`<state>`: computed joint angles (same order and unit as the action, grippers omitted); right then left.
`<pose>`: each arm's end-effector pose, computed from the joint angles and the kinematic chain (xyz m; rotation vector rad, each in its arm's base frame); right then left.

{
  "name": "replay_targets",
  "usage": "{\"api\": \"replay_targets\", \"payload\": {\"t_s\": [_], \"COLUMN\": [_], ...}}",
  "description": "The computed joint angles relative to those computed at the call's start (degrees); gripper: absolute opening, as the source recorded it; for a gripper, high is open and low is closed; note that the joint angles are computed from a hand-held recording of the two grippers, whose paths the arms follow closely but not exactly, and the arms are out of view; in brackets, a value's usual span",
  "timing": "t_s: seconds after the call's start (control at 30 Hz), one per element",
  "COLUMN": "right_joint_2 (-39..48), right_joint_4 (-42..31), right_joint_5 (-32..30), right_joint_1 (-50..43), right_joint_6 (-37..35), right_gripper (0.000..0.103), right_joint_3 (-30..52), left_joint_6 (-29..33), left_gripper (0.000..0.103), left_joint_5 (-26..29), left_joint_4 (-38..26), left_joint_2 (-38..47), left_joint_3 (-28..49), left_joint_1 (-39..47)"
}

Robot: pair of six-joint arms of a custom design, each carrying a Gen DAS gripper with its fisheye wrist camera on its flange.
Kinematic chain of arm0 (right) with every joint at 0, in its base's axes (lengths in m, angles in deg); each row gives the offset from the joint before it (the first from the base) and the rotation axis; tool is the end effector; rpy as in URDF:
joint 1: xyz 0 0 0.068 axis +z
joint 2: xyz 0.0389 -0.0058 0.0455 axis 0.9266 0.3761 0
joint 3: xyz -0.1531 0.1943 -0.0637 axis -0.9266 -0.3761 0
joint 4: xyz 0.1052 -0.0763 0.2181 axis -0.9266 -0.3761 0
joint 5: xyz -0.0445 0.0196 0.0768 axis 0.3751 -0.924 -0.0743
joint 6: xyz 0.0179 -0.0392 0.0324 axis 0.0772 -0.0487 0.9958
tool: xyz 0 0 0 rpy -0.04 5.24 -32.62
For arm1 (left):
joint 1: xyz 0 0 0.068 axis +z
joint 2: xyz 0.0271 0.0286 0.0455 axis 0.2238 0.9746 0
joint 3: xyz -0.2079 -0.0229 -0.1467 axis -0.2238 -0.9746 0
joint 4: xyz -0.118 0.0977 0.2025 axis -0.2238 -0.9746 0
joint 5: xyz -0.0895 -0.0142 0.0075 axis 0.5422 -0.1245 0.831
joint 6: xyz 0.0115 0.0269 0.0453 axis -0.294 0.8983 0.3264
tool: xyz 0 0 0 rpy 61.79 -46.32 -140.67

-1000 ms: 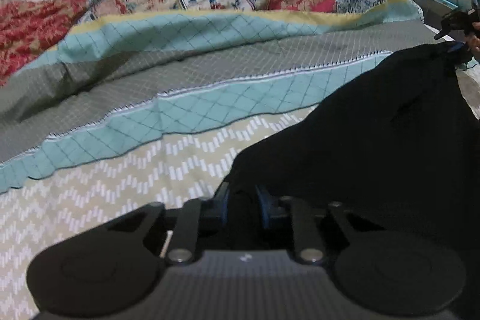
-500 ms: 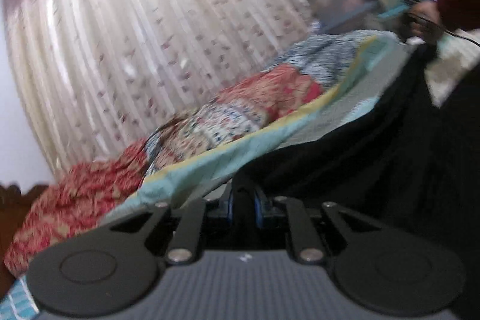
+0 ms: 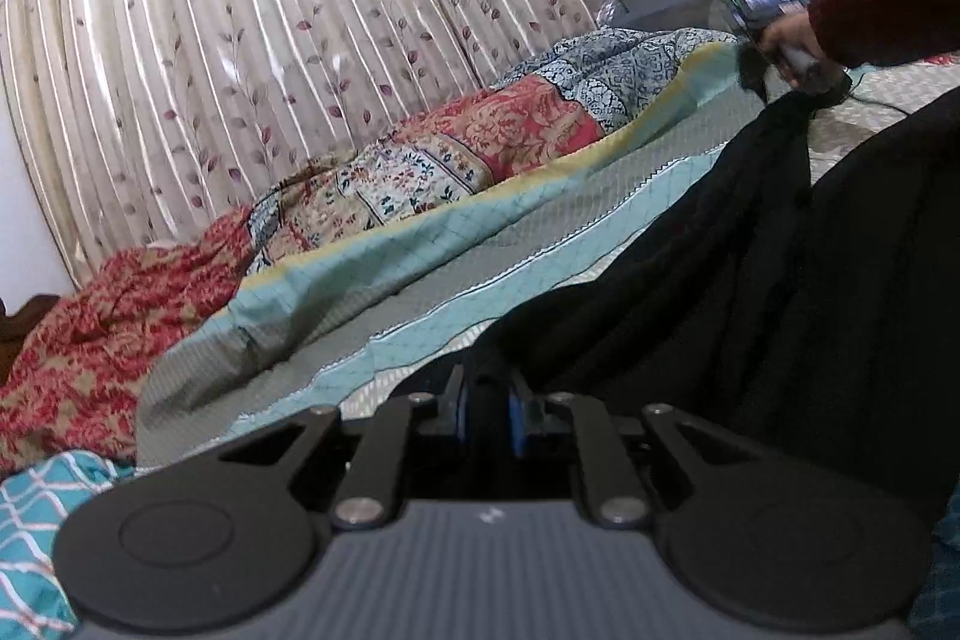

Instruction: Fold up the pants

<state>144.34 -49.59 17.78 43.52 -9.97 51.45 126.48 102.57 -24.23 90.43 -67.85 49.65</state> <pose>0.4039 -0.1931 0.0920 1.1551 2.2664 -0.3230 0.1406 0.0716 0.1168 0.7866 1.8131 0.1287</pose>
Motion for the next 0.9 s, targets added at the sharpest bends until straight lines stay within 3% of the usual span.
{"api": "replay_targets", "payload": {"t_s": [0.03,0.1,0.13,0.33,0.43,0.57,0.67,0.73,0.9], "right_joint_2": [1.7,0.5,-0.2,-14.7,-19.7,-31.3,-42.3,-50.3,-65.6], "right_joint_4": [-0.4,6.0,7.1,25.7,25.7,26.8,26.5,24.9,15.0], "right_joint_5": [-0.9,1.5,1.8,-10.0,-13.9,-21.0,-26.9,-31.7,-50.7], "right_joint_1": [-0.9,-1.1,-1.2,-7.9,-10.9,-17.1,-23.3,-28.9,-52.9], "right_joint_6": [1.1,0.1,-1.1,3.3,4.5,6.0,6.0,4.4,-8.3], "right_gripper": [0.045,0.014,0.008,0.005,0.004,0.004,0.004,0.004,0.004], "right_joint_3": [0.2,-5.2,-6.5,-24.2,-26.3,-35.2,-44.3,-50.4,-62.3], "left_joint_6": [-0.3,-0.6,-0.7,-2.6,-3.8,-1.5,5.4,13.1,47.4], "left_gripper": [0.012,0.012,0.012,0.012,0.012,0.012,0.012,0.012,0.013], "left_joint_5": [-0.2,-0.3,-0.3,0.7,2.3,6.5,12.1,15.5,19.0], "left_joint_4": [0.4,0.1,-0.3,-3.5,-7.3,-14.7,-24.7,-33.5,-61.4], "left_joint_2": [0.7,1.6,2.0,-0.1,-1.8,-5.1,-7.6,-6.7,5.6], "left_joint_3": [0.2,0.8,1.3,2.6,4.2,6.5,8.9,11.6,20.0], "left_joint_1": [-0.1,0.3,0.4,1.1,2.7,7.4,13.6,18.3,31.0]}}
